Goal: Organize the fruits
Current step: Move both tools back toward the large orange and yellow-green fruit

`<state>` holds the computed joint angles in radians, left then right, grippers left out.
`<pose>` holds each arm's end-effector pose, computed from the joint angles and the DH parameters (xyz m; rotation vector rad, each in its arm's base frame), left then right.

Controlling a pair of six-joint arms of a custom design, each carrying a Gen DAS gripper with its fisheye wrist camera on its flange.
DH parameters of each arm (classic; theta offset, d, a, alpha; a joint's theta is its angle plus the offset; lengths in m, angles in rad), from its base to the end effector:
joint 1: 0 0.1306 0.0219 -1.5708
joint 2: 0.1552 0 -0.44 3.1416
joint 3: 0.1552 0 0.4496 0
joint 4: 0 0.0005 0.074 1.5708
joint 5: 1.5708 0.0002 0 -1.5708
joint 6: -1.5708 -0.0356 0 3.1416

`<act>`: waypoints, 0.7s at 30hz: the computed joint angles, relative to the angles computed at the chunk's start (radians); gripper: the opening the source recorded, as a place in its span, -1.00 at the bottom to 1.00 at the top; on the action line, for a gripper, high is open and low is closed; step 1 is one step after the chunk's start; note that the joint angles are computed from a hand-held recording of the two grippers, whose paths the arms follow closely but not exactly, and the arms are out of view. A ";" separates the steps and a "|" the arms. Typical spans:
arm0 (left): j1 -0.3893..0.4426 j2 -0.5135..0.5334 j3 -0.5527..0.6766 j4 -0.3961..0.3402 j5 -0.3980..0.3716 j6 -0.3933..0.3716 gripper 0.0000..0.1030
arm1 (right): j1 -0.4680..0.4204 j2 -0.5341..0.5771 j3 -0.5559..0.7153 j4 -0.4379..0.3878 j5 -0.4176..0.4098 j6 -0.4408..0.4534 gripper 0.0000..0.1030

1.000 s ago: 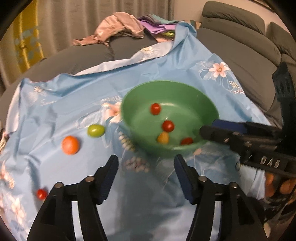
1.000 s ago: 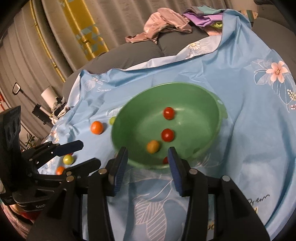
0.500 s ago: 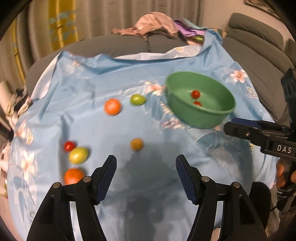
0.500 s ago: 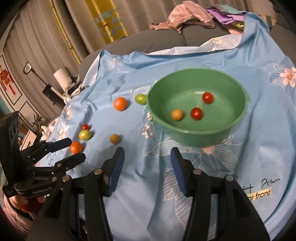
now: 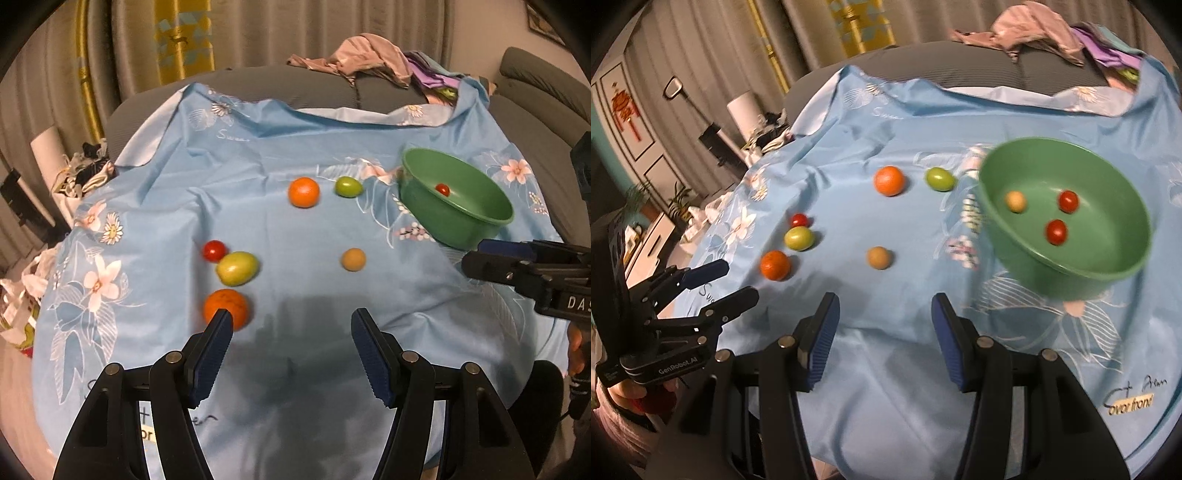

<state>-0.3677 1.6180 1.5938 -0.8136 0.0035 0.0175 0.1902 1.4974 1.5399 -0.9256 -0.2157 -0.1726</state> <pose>0.5905 -0.2281 0.4692 0.4226 2.3794 -0.1817 0.5642 0.1159 0.5041 -0.1175 2.4697 0.4227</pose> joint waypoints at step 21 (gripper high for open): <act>0.135 0.055 -0.009 0.010 0.200 0.048 0.28 | 0.103 0.273 0.265 -0.093 -0.108 0.082 0.03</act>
